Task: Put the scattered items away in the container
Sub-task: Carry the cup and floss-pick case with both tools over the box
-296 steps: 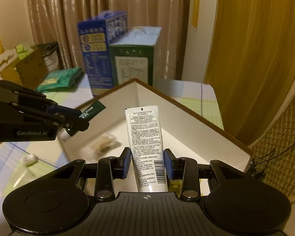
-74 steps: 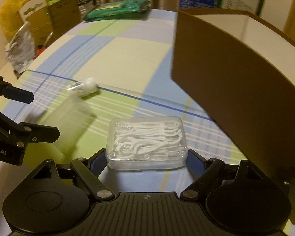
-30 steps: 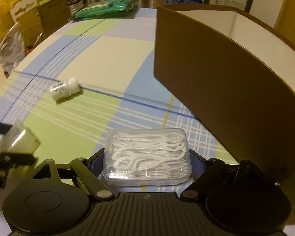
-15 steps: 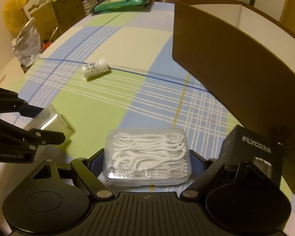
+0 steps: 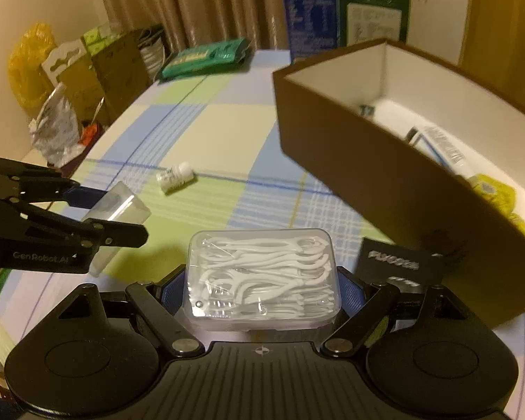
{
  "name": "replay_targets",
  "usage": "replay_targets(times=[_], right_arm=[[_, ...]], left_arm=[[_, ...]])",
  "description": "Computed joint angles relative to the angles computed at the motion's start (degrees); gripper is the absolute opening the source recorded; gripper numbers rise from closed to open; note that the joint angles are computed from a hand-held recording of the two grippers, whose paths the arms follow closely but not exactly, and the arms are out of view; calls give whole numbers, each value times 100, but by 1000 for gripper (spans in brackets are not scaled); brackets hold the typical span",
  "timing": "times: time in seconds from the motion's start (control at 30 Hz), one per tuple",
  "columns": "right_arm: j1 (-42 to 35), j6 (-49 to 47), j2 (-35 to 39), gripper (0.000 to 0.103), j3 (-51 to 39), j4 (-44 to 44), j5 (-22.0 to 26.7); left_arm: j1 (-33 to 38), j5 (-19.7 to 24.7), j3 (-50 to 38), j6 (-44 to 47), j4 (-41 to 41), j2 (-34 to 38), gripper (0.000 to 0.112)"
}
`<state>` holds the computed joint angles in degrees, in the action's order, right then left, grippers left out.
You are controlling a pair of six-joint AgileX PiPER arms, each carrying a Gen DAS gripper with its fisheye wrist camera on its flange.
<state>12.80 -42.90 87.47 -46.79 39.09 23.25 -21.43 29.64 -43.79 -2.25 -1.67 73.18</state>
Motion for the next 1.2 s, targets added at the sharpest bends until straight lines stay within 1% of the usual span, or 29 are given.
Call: replay_targets(times=[0.1,0.2,0.33,0.5,0.67,0.77,0.93,1.0,1.03,1.2], right_arm=[[-229,37,-179,83,-50,4,81],[-576,-62,-314,83,-180,143,275],[-991,-122,-380,83,-458,195,455],[-1515,-108,-226,83,-1011,118,674],[-2033,-378,155,83,-1765,53,965],[-2225,-424,534,83,-2272,-312,1149],[-2516,-271,1397,83,-3353,-969,1745],[-2617,-467,1637,83,-3644,-979,1952],[-2656,-607,1815,83,-3891,-999,2160],[-2758,-1159,2416,83,-4637,-1088,2842]], left_arm=[[-133,-21,-357,161,-95,180,46],[-247,-81,-755,332,-175,424,46],[-444,-147,-1345,509,-262,792,46],[-595,-153,-2156,722,-442,1369,46],[-630,53,-3195,1013,-739,2052,46],[-617,316,-3970,1219,-956,2571,46],[-650,891,-5214,1249,-1077,3456,46],[-689,1145,-5738,1203,-1027,3836,46],[-712,1295,-6030,1193,-996,4049,46],[-827,2025,-7282,1150,-948,4943,46]])
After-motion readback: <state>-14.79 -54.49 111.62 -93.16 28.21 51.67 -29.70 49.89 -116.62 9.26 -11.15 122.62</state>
